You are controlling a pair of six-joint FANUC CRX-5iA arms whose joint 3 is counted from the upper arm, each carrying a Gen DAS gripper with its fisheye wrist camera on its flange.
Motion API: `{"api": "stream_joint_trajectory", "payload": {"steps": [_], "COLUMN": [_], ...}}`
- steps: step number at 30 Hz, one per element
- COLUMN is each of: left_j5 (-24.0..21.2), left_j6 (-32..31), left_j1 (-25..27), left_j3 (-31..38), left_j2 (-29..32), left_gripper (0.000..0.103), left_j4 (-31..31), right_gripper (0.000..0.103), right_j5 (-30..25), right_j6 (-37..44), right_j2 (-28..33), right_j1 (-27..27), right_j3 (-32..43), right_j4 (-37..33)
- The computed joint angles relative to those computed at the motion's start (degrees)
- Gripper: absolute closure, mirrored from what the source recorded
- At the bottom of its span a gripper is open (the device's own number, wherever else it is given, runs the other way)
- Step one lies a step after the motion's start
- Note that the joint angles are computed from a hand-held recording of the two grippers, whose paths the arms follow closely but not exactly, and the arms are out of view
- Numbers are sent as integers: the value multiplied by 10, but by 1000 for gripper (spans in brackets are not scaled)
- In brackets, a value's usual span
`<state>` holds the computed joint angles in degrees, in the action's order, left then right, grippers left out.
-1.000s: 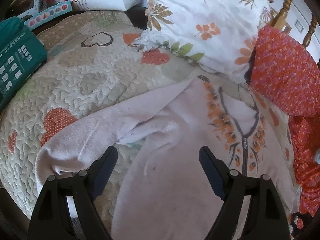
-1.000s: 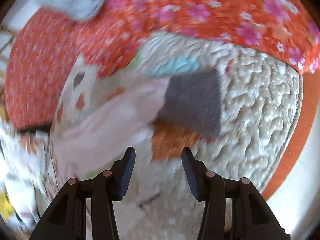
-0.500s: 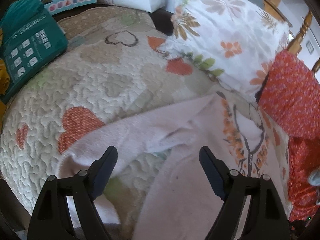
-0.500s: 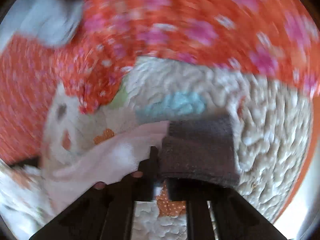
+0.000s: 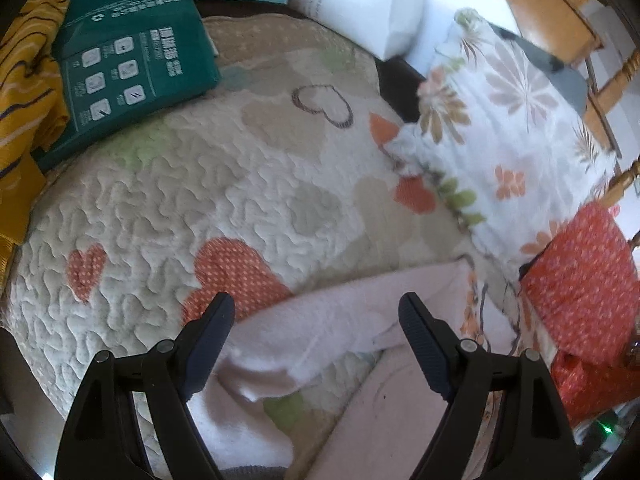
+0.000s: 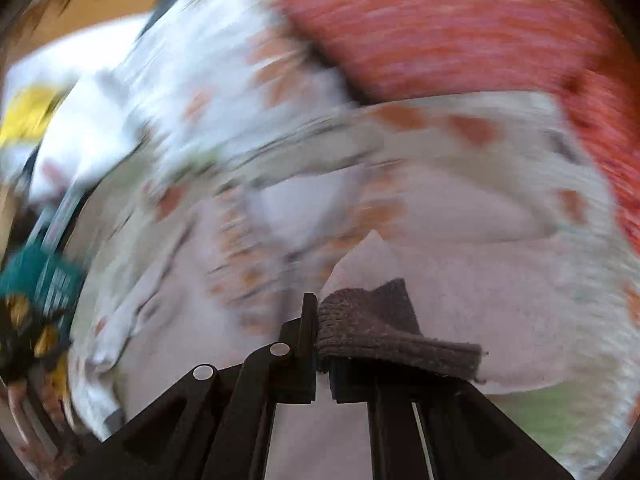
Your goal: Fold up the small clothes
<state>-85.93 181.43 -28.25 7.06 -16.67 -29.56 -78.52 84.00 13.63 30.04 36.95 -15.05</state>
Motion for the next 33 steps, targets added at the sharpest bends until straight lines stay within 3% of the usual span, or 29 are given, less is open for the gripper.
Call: {"api": "stream_joint_trajectory", "payload": {"steps": [5, 12, 14, 16, 18, 21, 25, 29, 31, 33], "left_j5": [17, 23, 22, 19, 16, 11, 8, 14, 20, 22], "left_j6": [14, 47, 52, 59, 68, 77, 79, 76, 75, 73], "left_j1": [25, 44, 45, 43, 40, 36, 35, 38, 44, 48], "left_j3": [-31, -65, -67, -69, -70, -70, -69, -71, -76, -78], "left_j2": [-38, -81, -86, -89, -93, -95, -93, -93, -95, -97], "left_gripper": [20, 20, 20, 20, 20, 20, 20, 20, 20, 20], "left_j4": [12, 15, 14, 9, 5, -1, -1, 4, 10, 14], "right_gripper": [98, 93, 82, 53, 47, 47, 46, 36, 36, 36], "right_j5": [9, 32, 51, 61, 89, 139, 181, 280, 295, 286], "right_j6": [5, -5, 0, 33, 64, 103, 151, 163, 162, 151], "right_j2": [11, 65, 78, 77, 63, 35, 2, -59, -80, -92], "right_j1": [100, 199, 234, 253, 273, 301, 319, 350, 356, 351], "right_j3": [-28, -22, -37, -48, -81, -147, -204, -347, -386, -388], "right_j4": [24, 145, 212, 240, 273, 333, 360, 493, 527, 516]}}
